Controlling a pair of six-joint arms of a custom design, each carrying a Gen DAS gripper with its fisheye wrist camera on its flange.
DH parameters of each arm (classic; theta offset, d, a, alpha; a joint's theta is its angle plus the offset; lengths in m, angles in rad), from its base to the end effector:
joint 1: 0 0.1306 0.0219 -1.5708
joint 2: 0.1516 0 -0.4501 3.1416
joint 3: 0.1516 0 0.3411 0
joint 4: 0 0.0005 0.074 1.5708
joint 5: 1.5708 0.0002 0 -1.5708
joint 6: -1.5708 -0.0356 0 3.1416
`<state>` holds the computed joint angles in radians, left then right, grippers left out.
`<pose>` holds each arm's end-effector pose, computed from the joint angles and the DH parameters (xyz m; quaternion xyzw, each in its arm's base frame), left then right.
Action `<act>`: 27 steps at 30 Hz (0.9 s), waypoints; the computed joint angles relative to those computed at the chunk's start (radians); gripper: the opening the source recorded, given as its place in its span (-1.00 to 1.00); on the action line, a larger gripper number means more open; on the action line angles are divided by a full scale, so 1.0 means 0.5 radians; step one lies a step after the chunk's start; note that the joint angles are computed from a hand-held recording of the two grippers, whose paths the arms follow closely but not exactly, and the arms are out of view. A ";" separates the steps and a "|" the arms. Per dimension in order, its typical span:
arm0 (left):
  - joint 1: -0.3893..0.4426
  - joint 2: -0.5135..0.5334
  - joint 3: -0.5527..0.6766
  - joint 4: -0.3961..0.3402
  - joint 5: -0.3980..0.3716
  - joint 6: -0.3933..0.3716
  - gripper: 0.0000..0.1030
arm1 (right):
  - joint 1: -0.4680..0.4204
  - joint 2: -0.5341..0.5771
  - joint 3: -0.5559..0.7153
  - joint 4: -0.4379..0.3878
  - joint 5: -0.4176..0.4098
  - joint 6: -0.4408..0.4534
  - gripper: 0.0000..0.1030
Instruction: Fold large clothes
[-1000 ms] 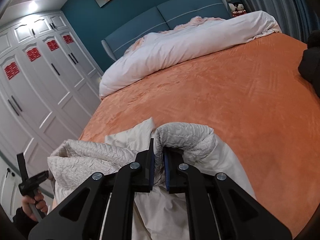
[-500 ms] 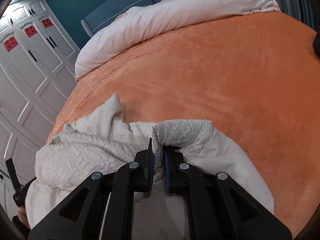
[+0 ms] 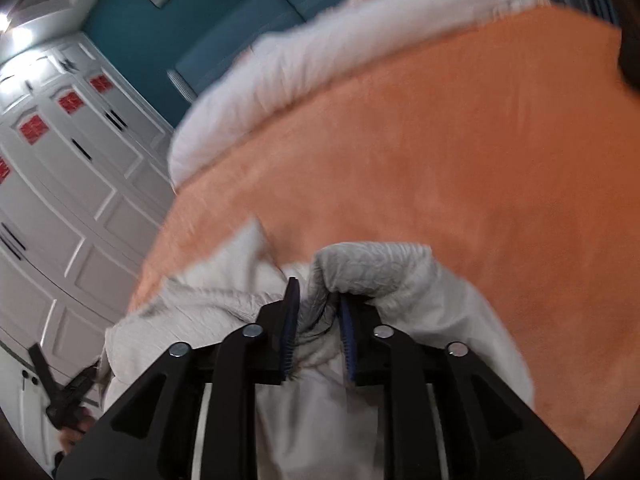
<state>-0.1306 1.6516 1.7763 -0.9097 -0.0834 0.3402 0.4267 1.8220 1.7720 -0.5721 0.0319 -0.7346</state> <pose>0.5370 -0.0681 0.5335 -0.1124 0.9163 -0.0518 0.3810 0.5723 0.2584 0.4636 0.1436 0.8778 0.2387 0.3896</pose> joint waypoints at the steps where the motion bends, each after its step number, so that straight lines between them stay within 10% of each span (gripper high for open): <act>1: -0.002 -0.001 0.062 -0.041 0.003 0.004 -0.30 | 0.029 0.000 0.083 -0.058 0.100 0.089 -0.59; 7: -0.196 -0.053 0.195 0.207 -0.572 -0.113 0.38 | 0.213 0.215 0.650 -0.307 0.483 0.580 -0.12; 11: -0.201 0.060 0.329 0.017 -0.358 -0.207 0.44 | 0.234 0.220 0.713 -0.400 0.672 0.467 0.00; 17: -0.256 0.276 0.329 -0.125 -0.335 -0.216 0.40 | 0.305 0.410 0.938 -0.481 -0.039 0.513 -0.35; 21: -0.282 0.358 0.246 -0.136 -0.451 -0.226 0.43 | 0.382 0.694 1.285 -0.812 -0.037 0.791 -0.40; 27: -0.236 0.334 0.081 0.023 -0.350 -0.232 0.54 | 0.261 0.587 0.904 -0.521 -0.180 0.549 -1.00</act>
